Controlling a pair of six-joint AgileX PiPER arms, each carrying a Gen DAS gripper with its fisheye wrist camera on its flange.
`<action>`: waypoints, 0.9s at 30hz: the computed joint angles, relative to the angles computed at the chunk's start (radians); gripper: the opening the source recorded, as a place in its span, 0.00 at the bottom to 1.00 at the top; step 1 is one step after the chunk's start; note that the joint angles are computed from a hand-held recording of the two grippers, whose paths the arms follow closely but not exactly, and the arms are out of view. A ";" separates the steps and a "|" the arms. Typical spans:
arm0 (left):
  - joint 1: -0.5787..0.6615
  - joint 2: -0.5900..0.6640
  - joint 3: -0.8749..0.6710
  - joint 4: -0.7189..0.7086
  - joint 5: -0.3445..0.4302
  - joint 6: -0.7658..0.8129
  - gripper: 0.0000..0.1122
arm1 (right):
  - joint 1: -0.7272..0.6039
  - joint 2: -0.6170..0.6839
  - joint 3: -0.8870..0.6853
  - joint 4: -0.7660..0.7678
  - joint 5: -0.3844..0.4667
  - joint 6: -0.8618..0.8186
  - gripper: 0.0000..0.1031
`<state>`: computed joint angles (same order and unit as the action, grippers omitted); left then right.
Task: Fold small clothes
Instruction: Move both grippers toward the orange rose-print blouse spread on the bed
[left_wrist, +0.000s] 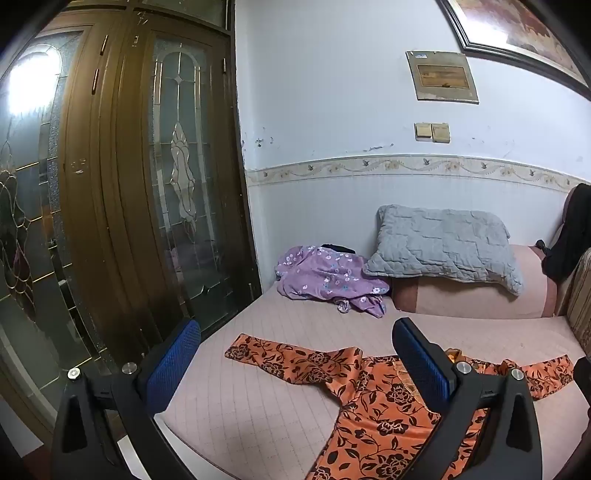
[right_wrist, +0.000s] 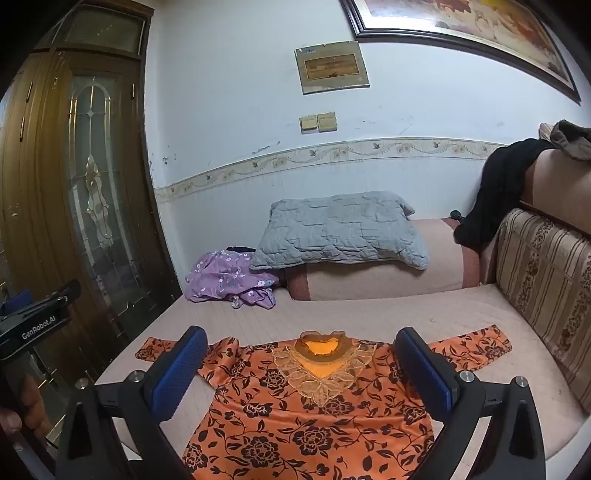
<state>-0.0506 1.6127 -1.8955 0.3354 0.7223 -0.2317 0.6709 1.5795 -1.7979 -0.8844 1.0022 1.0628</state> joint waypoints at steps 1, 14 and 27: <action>0.000 0.000 0.000 0.000 -0.001 0.002 0.92 | 0.001 0.001 -0.001 0.001 0.003 0.004 1.00; -0.009 -0.052 0.137 0.040 -0.071 -0.049 0.92 | -0.011 0.007 0.010 0.018 0.012 0.049 1.00; -0.028 0.000 0.081 0.023 -0.044 0.008 0.92 | -0.055 -0.004 0.072 0.067 -0.023 0.104 1.00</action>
